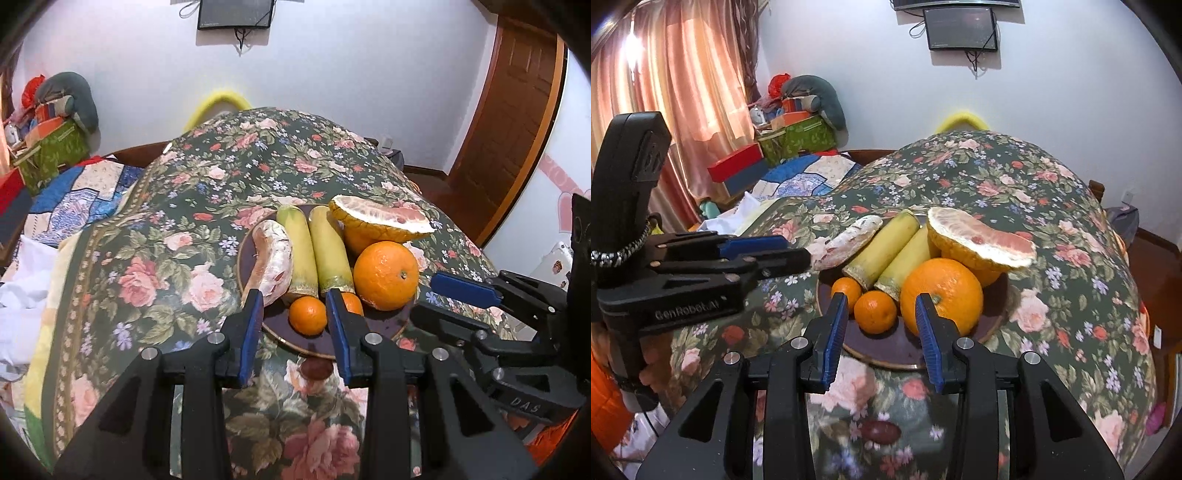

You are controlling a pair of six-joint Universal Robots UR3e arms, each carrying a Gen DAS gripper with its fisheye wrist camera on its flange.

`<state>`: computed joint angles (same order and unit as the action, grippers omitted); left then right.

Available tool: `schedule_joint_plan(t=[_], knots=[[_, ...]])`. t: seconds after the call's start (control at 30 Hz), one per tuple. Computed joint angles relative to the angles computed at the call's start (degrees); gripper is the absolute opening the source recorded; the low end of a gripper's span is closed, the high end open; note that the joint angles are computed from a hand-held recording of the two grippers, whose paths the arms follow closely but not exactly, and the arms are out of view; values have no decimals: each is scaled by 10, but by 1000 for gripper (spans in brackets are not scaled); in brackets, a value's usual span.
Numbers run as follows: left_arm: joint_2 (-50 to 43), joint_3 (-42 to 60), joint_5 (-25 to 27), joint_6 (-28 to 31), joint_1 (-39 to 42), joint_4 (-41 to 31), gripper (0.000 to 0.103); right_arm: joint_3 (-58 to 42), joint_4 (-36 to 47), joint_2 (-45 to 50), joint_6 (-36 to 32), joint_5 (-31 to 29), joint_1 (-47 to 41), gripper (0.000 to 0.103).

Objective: Organize fruits
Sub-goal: 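Carry the mandarins onto the plate with both tools and release them, then grasp a dark red date with the right tool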

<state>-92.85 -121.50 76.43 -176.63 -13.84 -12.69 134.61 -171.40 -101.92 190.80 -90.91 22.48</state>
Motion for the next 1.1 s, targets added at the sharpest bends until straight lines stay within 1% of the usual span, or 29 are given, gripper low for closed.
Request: schedule_joint_plan(t=[0.13, 0.23, 0.33, 0.47, 0.57, 0.8, 0.93, 1.1], knots=[[44, -21, 2, 4, 3, -22, 37, 14, 33, -38, 10, -18, 12, 37], [80, -43, 6, 7, 6, -35, 45, 24, 57, -60, 17, -31, 23, 38], [114, -62, 2, 12, 12, -55, 47, 33, 81, -79, 23, -37, 28, 38], [145, -86, 11, 16, 10, -74, 57, 46, 103, -91, 32, -44, 37, 39], [153, -104, 23, 20, 4, -75, 57, 57, 110, -92, 40, -42, 41, 39], [158, -143, 16, 25, 9, -77, 58, 81, 93, -67, 62, -19, 39, 39], [143, -155, 15, 27, 8, -67, 58, 92, 74, -52, 59, 8, 28, 39], [110, -153, 11, 28, 4, -53, 58, 93, 43, -22, 61, 5, 34, 38]])
